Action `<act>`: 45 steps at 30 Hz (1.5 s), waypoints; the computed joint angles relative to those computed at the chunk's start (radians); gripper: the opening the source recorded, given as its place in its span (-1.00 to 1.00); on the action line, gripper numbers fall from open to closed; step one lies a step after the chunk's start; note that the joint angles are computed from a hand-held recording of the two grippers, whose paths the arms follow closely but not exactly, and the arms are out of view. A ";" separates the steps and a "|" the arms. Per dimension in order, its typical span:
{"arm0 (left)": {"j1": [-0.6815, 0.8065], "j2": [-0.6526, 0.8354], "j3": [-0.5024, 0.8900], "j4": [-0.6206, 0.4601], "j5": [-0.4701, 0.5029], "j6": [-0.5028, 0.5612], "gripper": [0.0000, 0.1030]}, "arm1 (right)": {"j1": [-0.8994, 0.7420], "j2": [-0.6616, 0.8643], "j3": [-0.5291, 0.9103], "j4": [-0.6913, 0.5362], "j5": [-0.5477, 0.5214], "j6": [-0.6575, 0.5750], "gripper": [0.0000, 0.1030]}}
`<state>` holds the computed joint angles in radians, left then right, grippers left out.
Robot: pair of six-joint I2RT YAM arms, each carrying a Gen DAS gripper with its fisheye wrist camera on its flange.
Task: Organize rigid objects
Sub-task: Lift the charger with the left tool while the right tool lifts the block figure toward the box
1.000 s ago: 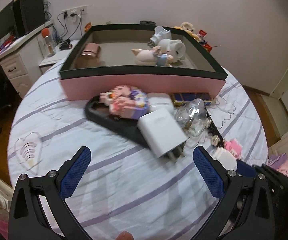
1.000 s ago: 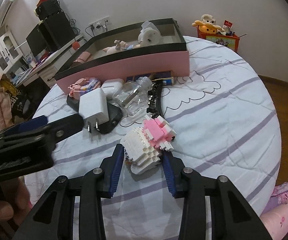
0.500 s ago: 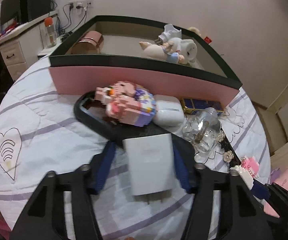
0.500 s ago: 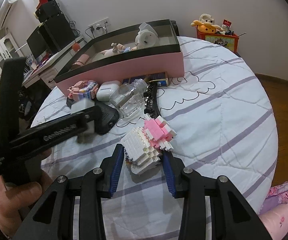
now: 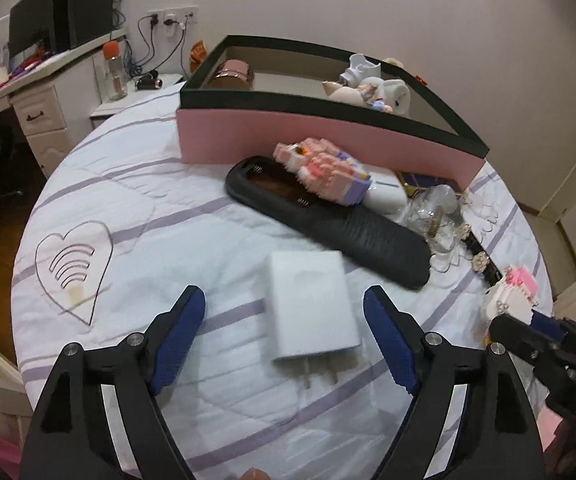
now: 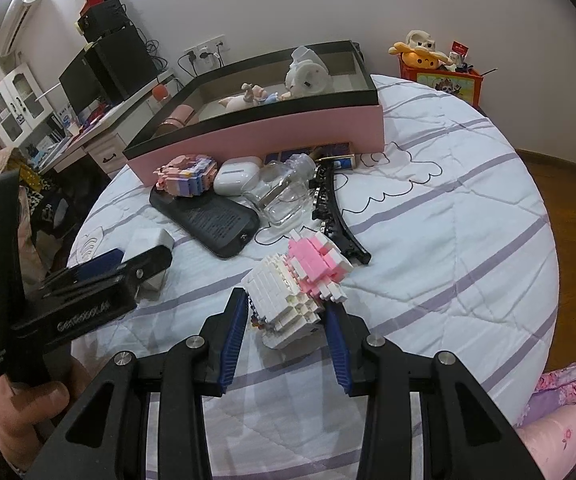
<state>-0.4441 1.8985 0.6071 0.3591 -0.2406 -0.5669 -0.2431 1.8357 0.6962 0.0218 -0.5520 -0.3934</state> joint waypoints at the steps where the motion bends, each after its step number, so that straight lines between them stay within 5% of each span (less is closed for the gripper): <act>1: 0.000 0.004 0.001 -0.001 -0.005 0.001 0.47 | 0.001 -0.001 -0.001 0.000 0.000 0.001 -0.24; 3: -0.003 0.006 -0.002 0.003 -0.018 0.004 0.29 | 0.007 -0.003 -0.004 0.002 0.002 0.005 -0.24; 5: 0.007 0.002 -0.008 0.011 -0.002 0.006 -0.18 | 0.011 -0.008 -0.009 0.003 0.003 0.007 -0.24; 13: 0.040 -0.063 -0.063 0.031 0.045 0.014 -0.18 | 0.025 -0.056 -0.025 -0.009 -0.002 0.012 -0.24; 24: 0.131 -0.266 0.002 -0.142 0.083 0.143 -0.18 | 0.085 -0.111 0.127 -0.130 -0.027 0.047 -0.24; 32: 0.231 -0.122 0.348 -0.301 0.141 0.286 -0.18 | 0.189 0.028 0.472 -0.247 0.014 0.098 -0.24; 45: 0.323 0.429 1.149 -0.648 0.164 0.385 -0.18 | 0.333 0.652 1.382 -0.636 0.139 0.150 -0.24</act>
<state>-0.1214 2.3275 1.7564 -0.2887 -0.0766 -0.1821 0.0898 2.4882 2.0786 -0.6144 -0.4132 -0.2436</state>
